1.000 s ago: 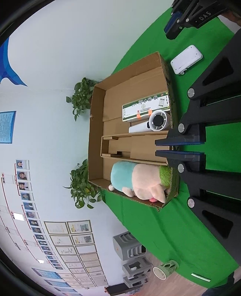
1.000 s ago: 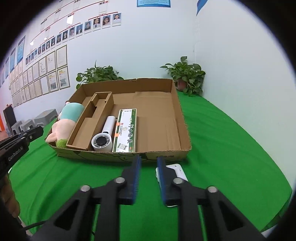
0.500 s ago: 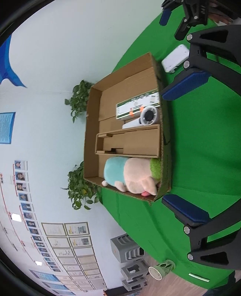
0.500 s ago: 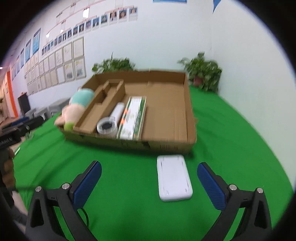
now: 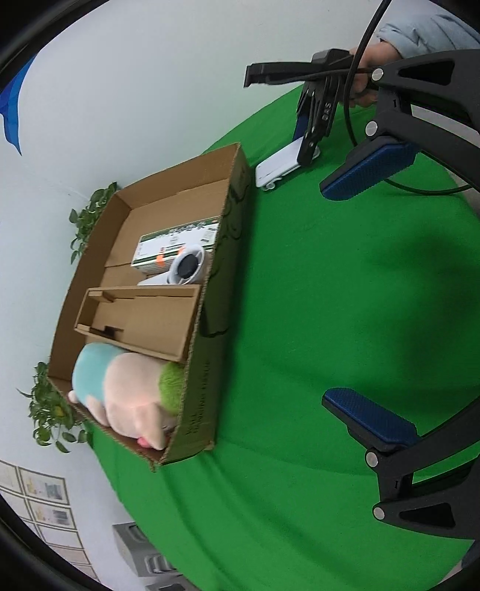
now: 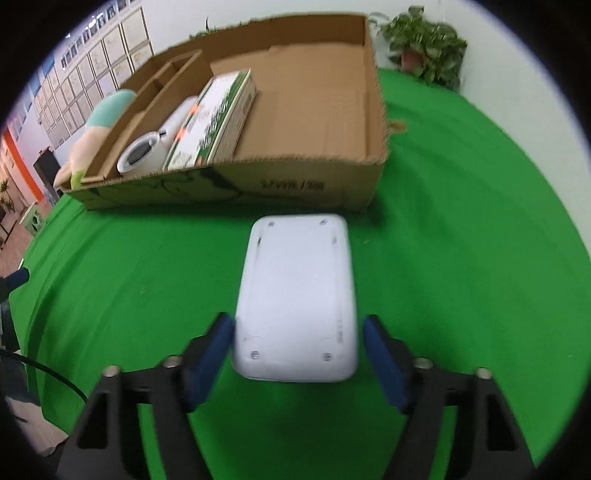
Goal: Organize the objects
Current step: 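Move the right gripper to the white power bank and grasp it, then lift the white power bank and carry it over the cardboard box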
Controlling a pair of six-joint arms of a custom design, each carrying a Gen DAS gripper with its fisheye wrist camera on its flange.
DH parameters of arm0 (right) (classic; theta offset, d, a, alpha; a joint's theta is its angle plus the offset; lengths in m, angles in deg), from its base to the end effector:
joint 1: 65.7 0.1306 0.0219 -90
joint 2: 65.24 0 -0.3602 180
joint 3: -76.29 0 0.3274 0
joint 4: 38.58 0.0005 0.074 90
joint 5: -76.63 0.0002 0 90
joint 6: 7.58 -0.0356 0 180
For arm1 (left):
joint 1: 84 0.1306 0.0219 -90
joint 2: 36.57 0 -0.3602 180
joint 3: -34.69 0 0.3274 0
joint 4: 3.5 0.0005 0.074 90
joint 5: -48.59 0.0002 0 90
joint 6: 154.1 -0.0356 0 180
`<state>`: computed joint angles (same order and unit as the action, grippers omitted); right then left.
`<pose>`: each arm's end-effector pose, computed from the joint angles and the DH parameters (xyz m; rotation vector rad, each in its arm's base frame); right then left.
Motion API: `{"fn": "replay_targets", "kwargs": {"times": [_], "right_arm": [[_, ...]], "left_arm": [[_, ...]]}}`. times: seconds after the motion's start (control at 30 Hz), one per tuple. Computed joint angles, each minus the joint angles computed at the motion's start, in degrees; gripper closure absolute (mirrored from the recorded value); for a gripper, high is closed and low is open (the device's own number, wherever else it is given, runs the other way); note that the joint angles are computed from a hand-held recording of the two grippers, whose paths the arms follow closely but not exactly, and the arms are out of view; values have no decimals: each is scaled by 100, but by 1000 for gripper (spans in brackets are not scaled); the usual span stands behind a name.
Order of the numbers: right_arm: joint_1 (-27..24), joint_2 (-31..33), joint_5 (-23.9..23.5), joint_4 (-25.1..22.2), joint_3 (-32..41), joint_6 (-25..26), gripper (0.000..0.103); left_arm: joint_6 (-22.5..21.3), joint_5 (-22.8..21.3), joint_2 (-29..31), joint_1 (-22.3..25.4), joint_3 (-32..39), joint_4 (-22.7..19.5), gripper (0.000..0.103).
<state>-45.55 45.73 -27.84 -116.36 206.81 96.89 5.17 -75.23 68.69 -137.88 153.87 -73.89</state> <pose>0.4818 0.1857 0.4842 -0.8559 2.4332 0.3632 0.3054 -0.3857 0.4704 -0.5265 2.2936 -0.2817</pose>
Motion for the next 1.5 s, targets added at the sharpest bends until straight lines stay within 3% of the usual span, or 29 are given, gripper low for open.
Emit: {"fn": "replay_targets", "kwargs": {"times": [0.1,0.23,0.33,0.43,0.47,0.6,0.77,0.87,1.1,1.13,1.23,1.37,1.5], "right_arm": [[199,-278,404,362,-466,78,37],[449,-858,216,585,-1256,44,37],[698,-1353,-258,683,-1895,10,37],[977,-1730,-335,907,-2395,-49,32],[1035,-1797,-315,964,-2493,-79,19],[983,-1983,-450,1123,-2713,-237,0],[797,-2101,-598,1279,-2813,-159,1],[941,-2119,-380,1538,-2857,-56,1],[1209,-2055,55,1907,-2880,122,2],[1214,-2032,75,1916,-2856,102,7],[1244,-1932,240,1815,-2754,12,38],[1331,-2027,515,1901,-2897,-150,38],[1407,-2191,698,1981,-3081,-559,38]], "left_arm": [[-211,102,-24,21,-71,180,1],[-485,422,-150,113,-308,711,2],[-642,775,-232,200,-486,1159,2],[-787,1469,-218,357,-675,1767,4],[-787,1690,-196,401,-730,1931,5],[-501,2603,-78,575,-977,2472,13],[-185,3108,-49,617,-1291,3231,27],[-70,3281,51,628,-1285,3505,31],[152,3442,378,663,-980,3470,51],[201,3428,385,670,-983,3509,53],[208,3382,424,677,-905,3379,65],[279,3376,438,695,-893,3302,78],[335,3356,442,653,-890,3335,79]]}}
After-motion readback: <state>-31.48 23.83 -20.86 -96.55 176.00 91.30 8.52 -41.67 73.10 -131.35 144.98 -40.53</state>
